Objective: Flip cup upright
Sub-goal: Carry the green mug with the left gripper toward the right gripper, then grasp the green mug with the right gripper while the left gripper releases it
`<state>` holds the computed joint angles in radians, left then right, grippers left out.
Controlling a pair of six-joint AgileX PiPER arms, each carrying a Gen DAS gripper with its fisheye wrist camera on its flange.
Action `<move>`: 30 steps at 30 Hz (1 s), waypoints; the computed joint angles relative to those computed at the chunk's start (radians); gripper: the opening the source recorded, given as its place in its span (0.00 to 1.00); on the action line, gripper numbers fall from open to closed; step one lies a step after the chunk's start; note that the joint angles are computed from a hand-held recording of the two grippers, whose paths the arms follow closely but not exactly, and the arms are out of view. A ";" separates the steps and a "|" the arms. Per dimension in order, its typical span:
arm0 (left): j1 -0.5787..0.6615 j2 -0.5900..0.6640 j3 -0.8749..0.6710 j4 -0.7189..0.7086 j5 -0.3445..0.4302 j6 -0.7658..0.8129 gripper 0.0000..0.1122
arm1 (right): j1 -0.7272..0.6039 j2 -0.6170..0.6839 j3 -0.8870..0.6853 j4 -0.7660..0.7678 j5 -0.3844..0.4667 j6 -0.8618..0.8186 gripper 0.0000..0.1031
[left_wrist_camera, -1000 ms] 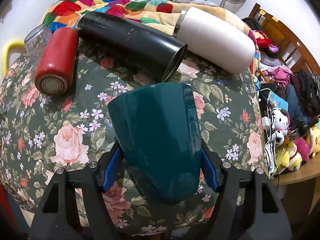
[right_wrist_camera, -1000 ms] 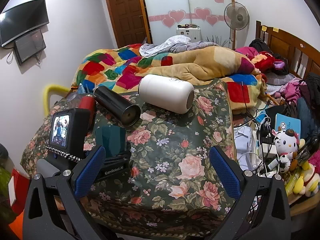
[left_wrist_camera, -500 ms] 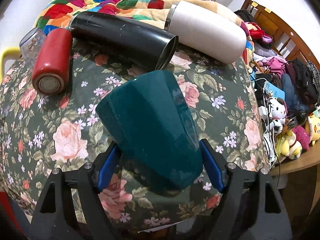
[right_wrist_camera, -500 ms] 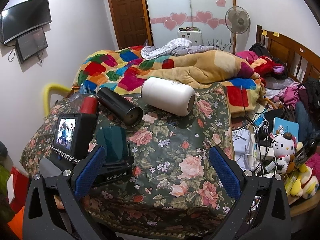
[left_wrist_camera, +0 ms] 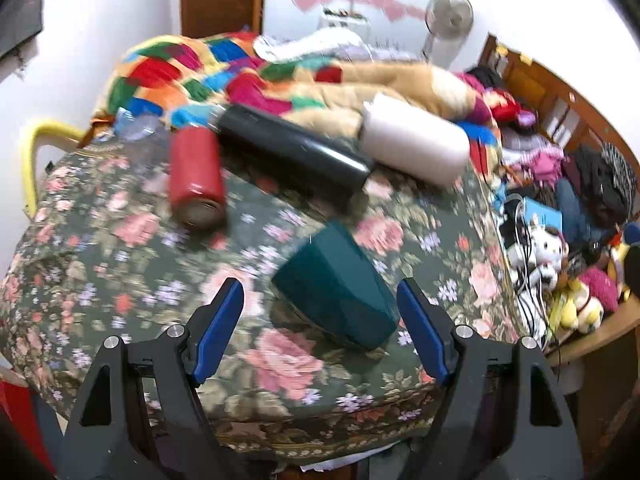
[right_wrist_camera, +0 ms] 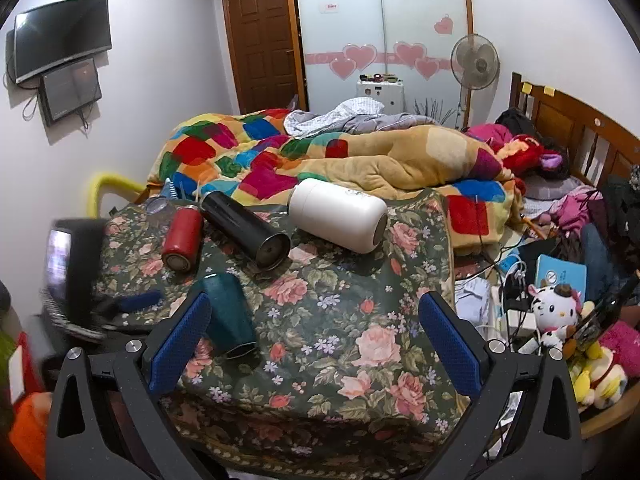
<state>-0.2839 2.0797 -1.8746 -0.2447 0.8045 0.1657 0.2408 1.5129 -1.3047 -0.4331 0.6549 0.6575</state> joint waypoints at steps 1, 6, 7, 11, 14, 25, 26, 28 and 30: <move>0.007 -0.011 0.008 -0.002 -0.007 -0.004 0.70 | -0.001 0.012 -0.009 0.014 0.000 -0.017 1.00; 0.048 -0.083 0.108 0.063 -0.106 -0.034 0.76 | -0.028 0.114 -0.082 0.193 -0.002 -0.199 1.00; 0.055 -0.090 0.125 0.084 -0.120 -0.042 0.76 | -0.030 0.142 -0.102 0.226 0.004 -0.234 1.00; 0.094 -0.097 0.184 0.147 -0.151 -0.087 0.76 | -0.018 0.293 -0.224 0.388 0.055 -0.426 1.00; 0.130 -0.110 0.236 0.160 -0.171 -0.108 0.76 | 0.001 0.414 -0.336 0.503 0.134 -0.567 0.95; 0.240 -0.111 0.310 0.152 -0.188 -0.137 0.76 | 0.077 0.700 -0.705 0.640 0.390 -0.761 0.76; 0.242 -0.114 0.313 0.153 -0.191 -0.139 0.76 | 0.081 0.712 -0.725 0.629 0.398 -0.763 0.76; 0.246 -0.115 0.314 0.147 -0.199 -0.134 0.76 | 0.090 0.730 -0.754 0.609 0.411 -0.762 0.75; 0.245 -0.116 0.315 0.143 -0.206 -0.130 0.76 | 0.094 0.750 -0.791 0.593 0.431 -0.755 0.74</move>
<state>-0.0390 1.9637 -1.5594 -0.1013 0.5989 0.0359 0.3344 2.2630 -2.0959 0.1598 1.0861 -0.0979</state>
